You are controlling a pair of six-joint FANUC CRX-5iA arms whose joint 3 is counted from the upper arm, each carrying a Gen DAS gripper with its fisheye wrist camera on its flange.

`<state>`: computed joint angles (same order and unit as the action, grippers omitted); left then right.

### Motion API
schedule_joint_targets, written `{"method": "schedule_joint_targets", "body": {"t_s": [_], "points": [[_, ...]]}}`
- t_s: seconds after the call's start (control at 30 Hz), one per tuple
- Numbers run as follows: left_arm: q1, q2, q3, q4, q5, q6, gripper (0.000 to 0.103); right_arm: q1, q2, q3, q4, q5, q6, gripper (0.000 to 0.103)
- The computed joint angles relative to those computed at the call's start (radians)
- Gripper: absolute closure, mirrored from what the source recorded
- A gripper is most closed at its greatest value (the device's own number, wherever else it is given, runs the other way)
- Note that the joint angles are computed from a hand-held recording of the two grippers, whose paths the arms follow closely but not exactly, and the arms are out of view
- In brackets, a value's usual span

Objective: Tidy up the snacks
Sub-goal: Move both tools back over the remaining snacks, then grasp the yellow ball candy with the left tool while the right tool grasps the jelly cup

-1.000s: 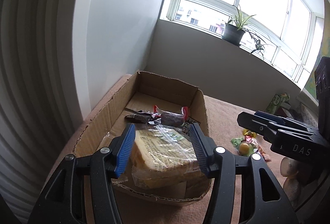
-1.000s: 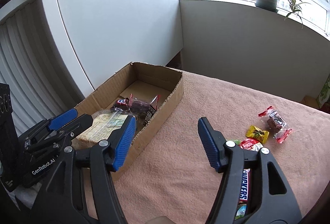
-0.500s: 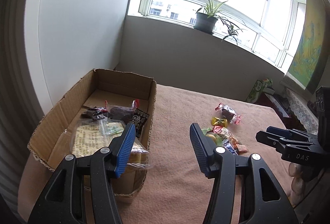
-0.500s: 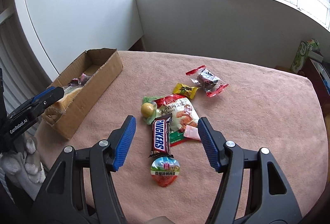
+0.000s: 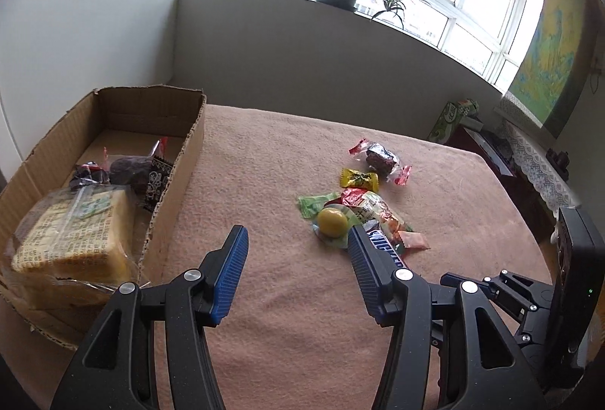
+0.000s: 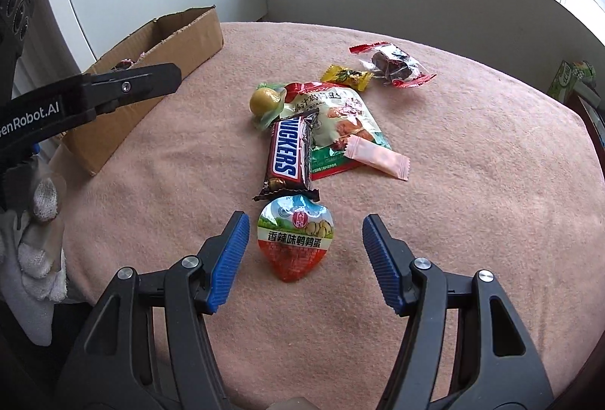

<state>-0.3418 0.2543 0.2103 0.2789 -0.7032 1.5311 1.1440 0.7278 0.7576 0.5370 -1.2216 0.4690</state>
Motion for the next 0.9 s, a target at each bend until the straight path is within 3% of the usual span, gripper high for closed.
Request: {"method": "schedule_joint_targets", "body": {"t_s": [0.37, 0.53, 0.83, 0.9], "points": [[-0.042, 0.159, 0.202, -0.073, -0.138, 0.070, 0.049, -0.010, -0.034, -0.068, -0.008, 0.062, 0.004, 0.038], [-0.039, 0.201, 0.243, -0.058, -0.171, 0.070, 0.049, -0.011, -0.043, -0.090, -0.004, 0.083, 0.005, 0.039], [-0.038, 0.232, 0.283, -0.056, -0.217, 0.066, 0.049, 0.000, -0.022, -0.068, 0.020, 0.054, 0.040, 0.054], [-0.039, 0.232, 0.285, -0.058, -0.220, 0.052, 0.057, 0.001, -0.025, -0.074, 0.023, 0.055, 0.035, 0.058]]}}
